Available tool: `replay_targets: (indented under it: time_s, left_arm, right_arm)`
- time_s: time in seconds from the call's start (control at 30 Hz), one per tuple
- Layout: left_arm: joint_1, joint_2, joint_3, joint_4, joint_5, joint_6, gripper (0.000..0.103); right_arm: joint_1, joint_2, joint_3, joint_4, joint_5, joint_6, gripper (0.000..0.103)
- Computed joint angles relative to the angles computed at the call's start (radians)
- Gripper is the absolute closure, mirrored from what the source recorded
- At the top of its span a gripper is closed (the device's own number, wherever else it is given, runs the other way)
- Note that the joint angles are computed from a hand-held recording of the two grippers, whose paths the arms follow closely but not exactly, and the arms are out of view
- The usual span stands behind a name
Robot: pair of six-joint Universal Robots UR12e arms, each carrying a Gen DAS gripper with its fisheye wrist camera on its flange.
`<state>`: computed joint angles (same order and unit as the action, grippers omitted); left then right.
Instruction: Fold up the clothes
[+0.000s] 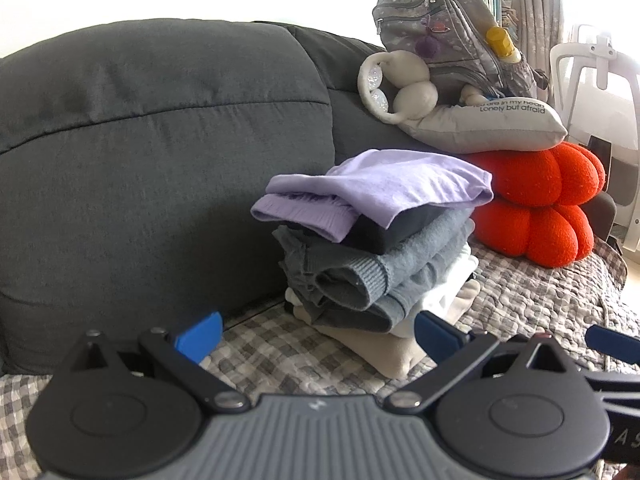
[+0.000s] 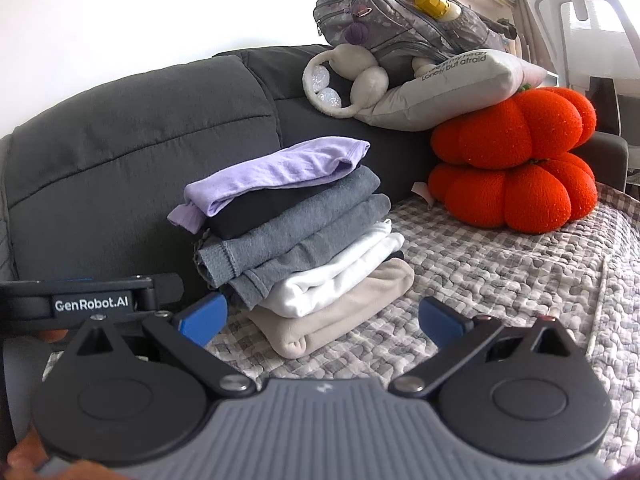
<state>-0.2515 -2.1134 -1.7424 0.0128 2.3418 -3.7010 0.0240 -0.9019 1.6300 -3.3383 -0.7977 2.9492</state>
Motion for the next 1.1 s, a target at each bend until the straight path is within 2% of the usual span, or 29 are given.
replay_targets:
  time_s: [1.1]
  left_arm:
    - [0.005,0.009,-0.006,-0.009,-0.018,-0.023,0.001]
  right_arm:
    - [0.000,0.001,0.003,0.003,0.004,0.010,0.000]
